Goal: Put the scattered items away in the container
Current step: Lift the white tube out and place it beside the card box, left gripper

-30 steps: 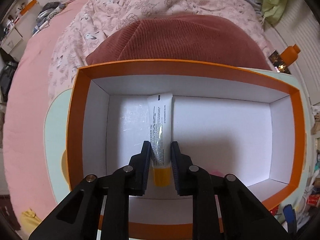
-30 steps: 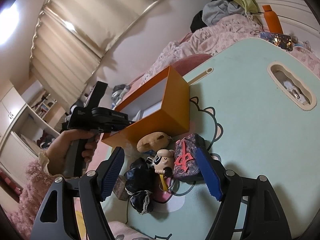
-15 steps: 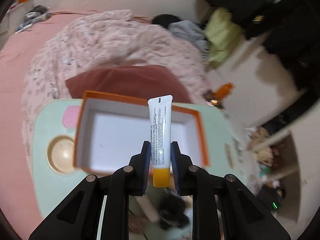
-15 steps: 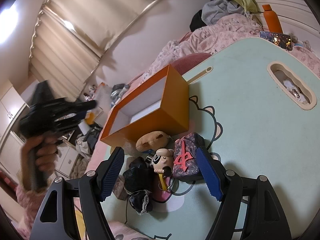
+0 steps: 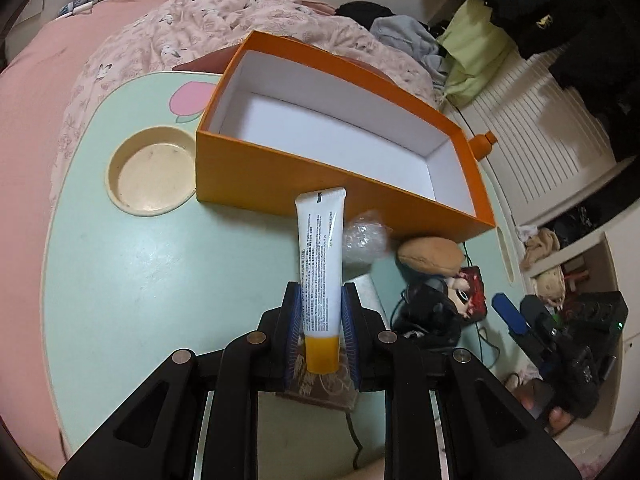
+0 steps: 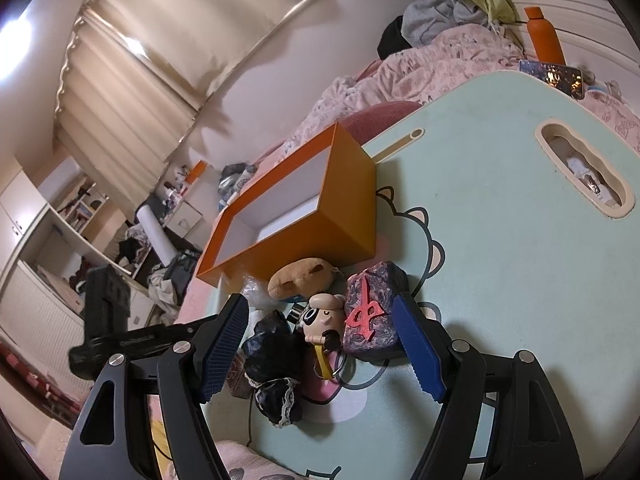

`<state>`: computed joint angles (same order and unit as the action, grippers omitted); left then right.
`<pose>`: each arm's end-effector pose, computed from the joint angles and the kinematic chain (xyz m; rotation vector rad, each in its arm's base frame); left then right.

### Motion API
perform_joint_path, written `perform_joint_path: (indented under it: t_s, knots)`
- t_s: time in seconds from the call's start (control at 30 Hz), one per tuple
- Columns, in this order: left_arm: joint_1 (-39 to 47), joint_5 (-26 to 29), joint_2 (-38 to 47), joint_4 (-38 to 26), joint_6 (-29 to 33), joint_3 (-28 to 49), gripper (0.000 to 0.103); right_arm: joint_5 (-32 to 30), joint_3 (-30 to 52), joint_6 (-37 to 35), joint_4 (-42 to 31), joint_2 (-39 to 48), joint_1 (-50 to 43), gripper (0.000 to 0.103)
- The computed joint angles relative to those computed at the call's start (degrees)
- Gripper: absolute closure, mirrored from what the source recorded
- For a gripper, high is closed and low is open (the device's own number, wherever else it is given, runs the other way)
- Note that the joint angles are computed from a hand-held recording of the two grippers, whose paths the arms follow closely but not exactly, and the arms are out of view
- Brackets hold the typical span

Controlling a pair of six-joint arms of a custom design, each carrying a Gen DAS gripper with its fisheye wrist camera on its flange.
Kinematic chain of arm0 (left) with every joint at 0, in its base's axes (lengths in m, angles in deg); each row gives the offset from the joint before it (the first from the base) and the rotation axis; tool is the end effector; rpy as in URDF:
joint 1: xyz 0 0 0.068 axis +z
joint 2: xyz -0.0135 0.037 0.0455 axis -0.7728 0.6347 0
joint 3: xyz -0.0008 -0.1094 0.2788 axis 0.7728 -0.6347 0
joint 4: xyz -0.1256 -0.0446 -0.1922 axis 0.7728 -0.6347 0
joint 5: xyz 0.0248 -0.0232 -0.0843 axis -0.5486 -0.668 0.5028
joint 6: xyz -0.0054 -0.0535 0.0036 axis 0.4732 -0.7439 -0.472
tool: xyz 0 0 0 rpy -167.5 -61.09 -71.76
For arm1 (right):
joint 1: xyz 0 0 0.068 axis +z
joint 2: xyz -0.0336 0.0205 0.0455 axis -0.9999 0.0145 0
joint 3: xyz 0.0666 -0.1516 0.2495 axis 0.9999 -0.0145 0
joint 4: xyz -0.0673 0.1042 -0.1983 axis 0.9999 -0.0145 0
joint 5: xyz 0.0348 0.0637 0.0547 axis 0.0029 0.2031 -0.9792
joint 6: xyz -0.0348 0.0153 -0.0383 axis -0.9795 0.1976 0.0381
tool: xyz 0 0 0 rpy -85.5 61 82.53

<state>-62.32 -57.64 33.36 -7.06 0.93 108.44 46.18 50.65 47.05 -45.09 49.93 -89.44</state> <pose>0.3191 -0.0658 0.1468 -0.7822 2.4063 -0.4140 0.3072 0.0180 0.1364 0.2177 2.1633 0.9131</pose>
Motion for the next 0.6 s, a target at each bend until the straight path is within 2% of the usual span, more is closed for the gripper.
perform_joint_path:
  t_s: [0.07, 0.1, 0.13, 0.2, 0.37, 0.4, 0.43, 0.5, 0.53, 0.6]
  knots:
    - [-0.12, -0.69, 1.10, 1.45, -0.10, 0.04, 0.082, 0.12, 0.15, -0.12, -0.18, 0.08, 0.10, 0.028]
    - [-0.10, -1.05, 1.51, 1.14, 0.05, 0.46, 0.078, 0.17, 0.10, -0.21, -0.23, 0.06, 0.12, 0.028]
    - [-0.13, -1.21, 1.82, 0.29, 0.37, 1.02, 0.065, 0.24, 0.04, -0.26, -0.25, 0.05, 0.14, 0.028]
    - [-0.53, -1.62, 1.43, 0.27, 0.70, 0.72, 0.047, 0.43, 0.15, -0.12, -0.33, 0.07, 0.30, 0.028]
    - [-0.69, -5.11, -6.59, 8.81, 2.58, -6.88, 0.045, 0.91, 1.42, -0.94, -2.42, -0.08, 0.92, 0.028]
    - [-0.48, -7.21, -8.82, 11.34, 2.55, -8.92, 0.043, 0.87, 2.21, -1.43, -3.69, -0.27, 1.18, 0.028]
    - [-0.05, -9.80, -10.67, 13.14, 2.22, -10.47, 0.034, 0.51, 3.24, -1.94, -5.19, -0.57, 1.43, 0.028]
    - [1.91, -15.00, -12.60, 13.69, 0.40, -11.61, 0.023, -1.14, 5.56, -2.53, -7.68, -0.86, 1.75, 0.028]
    - [3.32, -16.07, -12.63, 13.32, -0.41, -11.43, 0.023, -1.86, 6.72, -1.20, -8.48, -0.89, 1.98, 0.028]
    - [7.30, -13.72, -11.27, 15.45, -0.76, -11.63, 0.023, -2.56, 10.52, -1.23, -12.18, -0.57, 2.34, 0.028]
